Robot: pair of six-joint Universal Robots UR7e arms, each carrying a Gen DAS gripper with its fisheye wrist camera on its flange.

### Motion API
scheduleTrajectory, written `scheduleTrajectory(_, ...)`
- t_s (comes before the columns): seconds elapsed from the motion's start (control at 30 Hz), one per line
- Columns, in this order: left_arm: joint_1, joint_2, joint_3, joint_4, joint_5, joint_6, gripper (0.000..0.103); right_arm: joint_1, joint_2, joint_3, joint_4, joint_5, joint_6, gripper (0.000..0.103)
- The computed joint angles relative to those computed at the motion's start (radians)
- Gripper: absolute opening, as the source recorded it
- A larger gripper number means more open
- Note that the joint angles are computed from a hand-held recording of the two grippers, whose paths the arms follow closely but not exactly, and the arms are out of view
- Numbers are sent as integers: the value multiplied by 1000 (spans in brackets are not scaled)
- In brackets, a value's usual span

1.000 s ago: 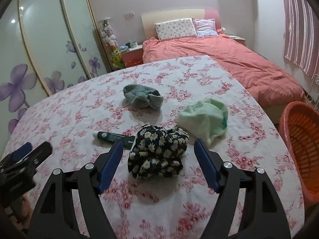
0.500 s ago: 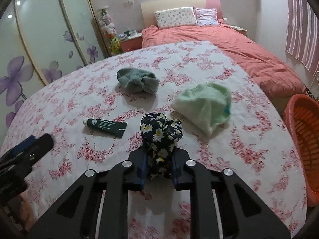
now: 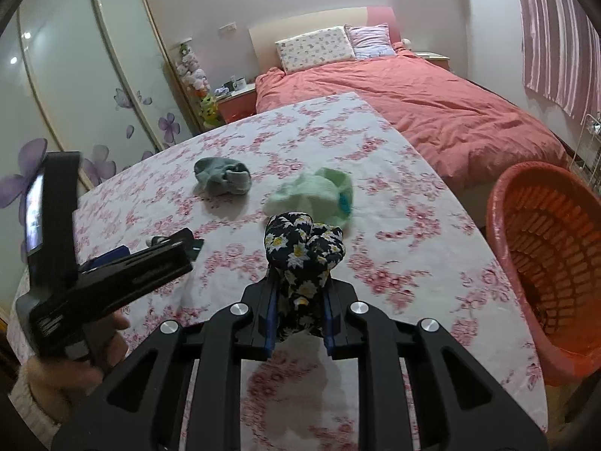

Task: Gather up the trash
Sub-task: 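Grasp the green tube with the left gripper while the right gripper holds the floral cloth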

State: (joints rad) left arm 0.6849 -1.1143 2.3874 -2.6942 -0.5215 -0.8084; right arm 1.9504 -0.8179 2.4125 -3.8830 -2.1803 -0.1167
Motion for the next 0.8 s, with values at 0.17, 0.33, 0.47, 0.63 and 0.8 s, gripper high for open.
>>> scheduleTrajectory(0.17, 23, -5, -35, 113, 3, -42, 95, -11, -11, 8, -4, 20, -5, 19)
scheduleTrajectory(0.33, 15, -53, -1, 167, 44, -9, 89, -16, -18, 19, -16, 38, -13, 19)
scheduleTrajectory(0.47, 29, -139, 62, 99, 32, 92, 85, -16, -16, 19, -16, 46, -15, 19)
scheduleTrajectory(0.63, 55, -230, 119, -55, -35, 162, 83, -11, -9, 12, -13, 51, -16, 19)
scheduleTrajectory(0.8, 62, -174, 101, -208, -68, 225, 78, -4, -6, 7, -8, 49, -21, 19)
